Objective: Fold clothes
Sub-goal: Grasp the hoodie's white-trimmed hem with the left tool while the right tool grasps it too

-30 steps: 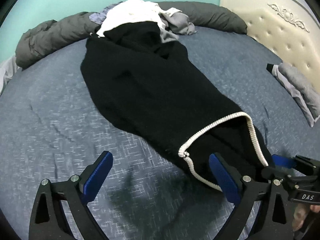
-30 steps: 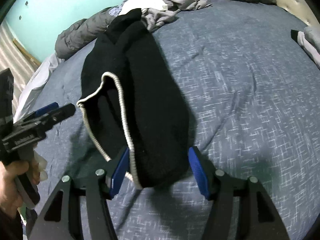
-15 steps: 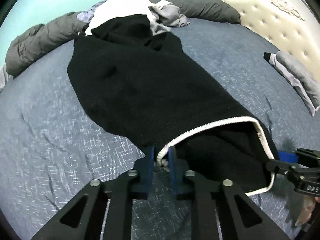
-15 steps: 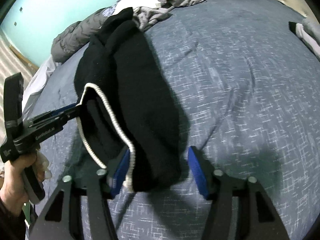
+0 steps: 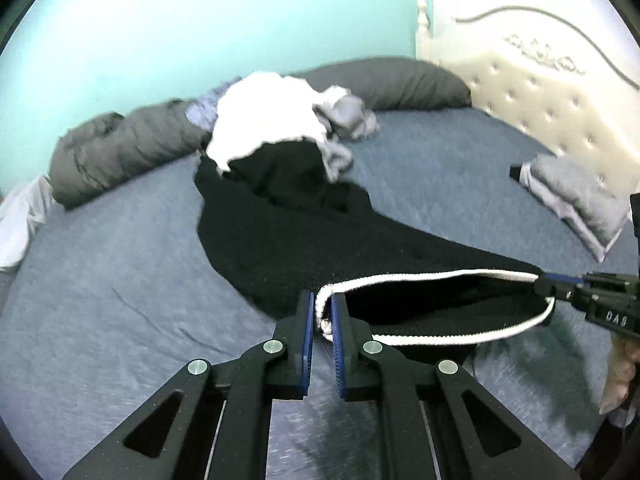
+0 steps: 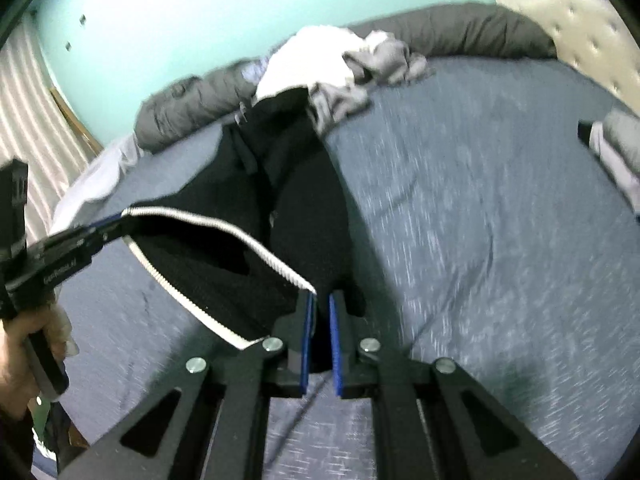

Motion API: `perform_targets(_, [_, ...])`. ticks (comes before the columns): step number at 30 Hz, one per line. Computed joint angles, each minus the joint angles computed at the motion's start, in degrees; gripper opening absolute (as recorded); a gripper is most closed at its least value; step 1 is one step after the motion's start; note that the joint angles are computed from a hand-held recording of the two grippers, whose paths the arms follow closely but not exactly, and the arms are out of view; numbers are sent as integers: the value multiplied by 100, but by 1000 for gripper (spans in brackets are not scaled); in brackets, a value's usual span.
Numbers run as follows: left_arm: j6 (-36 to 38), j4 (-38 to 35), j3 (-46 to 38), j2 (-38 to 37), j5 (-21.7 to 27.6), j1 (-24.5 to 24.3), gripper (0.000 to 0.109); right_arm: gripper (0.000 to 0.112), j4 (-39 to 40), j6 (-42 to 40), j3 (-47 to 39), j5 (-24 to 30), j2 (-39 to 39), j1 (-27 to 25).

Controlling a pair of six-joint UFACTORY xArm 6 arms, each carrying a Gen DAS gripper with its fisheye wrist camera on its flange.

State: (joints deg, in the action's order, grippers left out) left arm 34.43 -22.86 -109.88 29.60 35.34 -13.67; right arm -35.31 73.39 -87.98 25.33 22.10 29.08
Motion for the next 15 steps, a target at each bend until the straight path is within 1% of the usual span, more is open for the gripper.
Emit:
perform_targets(2, [-42,-69,-92,-142,57,61,8,7,-157,-44,-176,99,-110,25])
perform_targets(8, [151,-231,-203,-575,90,167,8,4,-394,-524,-924,739,-257,198])
perform_targets(15, [231,-496,-523,-975,336,335,7,3,-655,-1144,-1875,1426,-347,416])
